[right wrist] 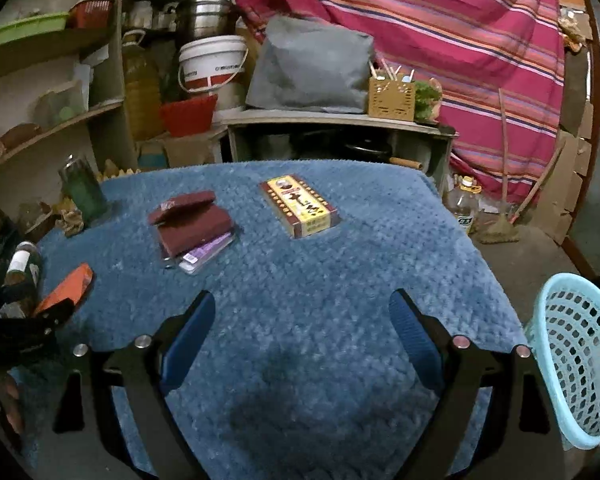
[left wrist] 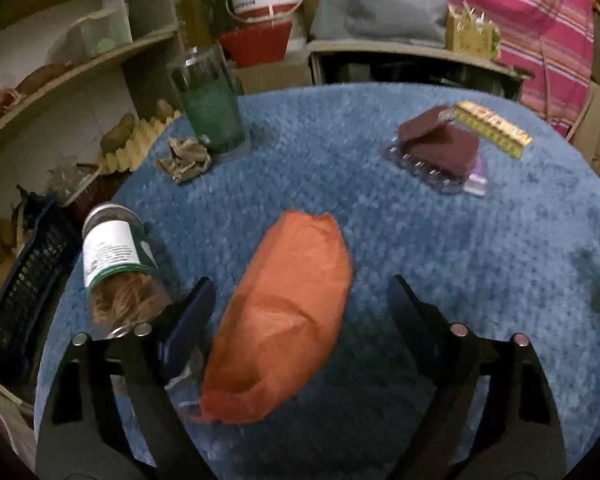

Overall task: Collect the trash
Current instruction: 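Move both empty grippers back over the table, then grasp the orange-capped tube wrapper with the left gripper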

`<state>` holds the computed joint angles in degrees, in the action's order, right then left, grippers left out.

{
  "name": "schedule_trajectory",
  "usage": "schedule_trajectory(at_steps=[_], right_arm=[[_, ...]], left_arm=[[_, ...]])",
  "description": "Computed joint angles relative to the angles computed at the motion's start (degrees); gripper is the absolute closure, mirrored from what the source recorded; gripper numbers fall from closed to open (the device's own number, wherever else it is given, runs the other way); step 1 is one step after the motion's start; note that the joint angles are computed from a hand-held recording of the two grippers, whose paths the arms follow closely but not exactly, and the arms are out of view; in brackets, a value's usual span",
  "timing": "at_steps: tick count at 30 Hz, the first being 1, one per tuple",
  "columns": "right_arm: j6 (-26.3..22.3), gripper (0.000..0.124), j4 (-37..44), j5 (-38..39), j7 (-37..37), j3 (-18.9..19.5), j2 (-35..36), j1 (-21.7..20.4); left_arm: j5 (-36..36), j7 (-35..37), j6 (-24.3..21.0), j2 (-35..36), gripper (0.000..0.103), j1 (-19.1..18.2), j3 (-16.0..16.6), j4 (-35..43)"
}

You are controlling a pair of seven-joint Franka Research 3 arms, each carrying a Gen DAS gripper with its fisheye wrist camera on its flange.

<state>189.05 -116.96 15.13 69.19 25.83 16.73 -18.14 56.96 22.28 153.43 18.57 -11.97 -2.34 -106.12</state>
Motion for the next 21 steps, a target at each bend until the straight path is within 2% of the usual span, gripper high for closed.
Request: schedule_trajectory(at_steps=[2,4,6,7,11,13,15,16,21], right_arm=[[-0.24,0.037,0.71,-0.21,-0.23,-2.04,0.51,2.05],[-0.78,0.037,1.33,0.07,-0.38,-1.51,0.96,1.57],[-1.56,0.037,2.16,0.81,-0.70,-1.10,1.49,1.23],[-2.07,0.037,2.68,1.39,-0.99,-1.02,1.80,1.18],[-2.69,0.037,3.91,4.35,-3.02,-0.75,2.63,1.36],[-2.85,0.037,4.21,5.56,-4.26,-0.21,2.84,1.17],[-2.96,0.037,4.62,6.54,-5.39,-0.32,3.03,1.60],[-3.10,0.037,4.87,7.00,-5.93,-0.33,3.11,1.77],[-3.91,0.037,7.60,9.38,-7.85,-1.73,4.19,4.36]], left_arm=[[-1.31,1.71,-1.14,1.11,0.022,0.14,-0.22,1.46],[-3.58,4.92,-1.53,2.31,0.028,0.68,-0.71,2.94],[-7.55,9.81,-1.41,3.74,0.049,1.64,-1.82,4.20],[-10.30,12.58,-1.36,4.49,0.052,2.22,-2.49,4.81],[-14.53,15.52,0.36,4.96,0.058,2.13,-1.79,4.92],[-16.72,16.27,2.19,4.80,0.070,2.61,-1.64,4.40],[-19.22,17.33,4.54,4.60,0.097,3.44,-1.85,3.84],[-20.10,17.48,4.99,4.61,0.101,3.44,-1.69,3.92],[-19.13,15.15,5.86,4.93,0.103,1.16,0.71,6.18]])
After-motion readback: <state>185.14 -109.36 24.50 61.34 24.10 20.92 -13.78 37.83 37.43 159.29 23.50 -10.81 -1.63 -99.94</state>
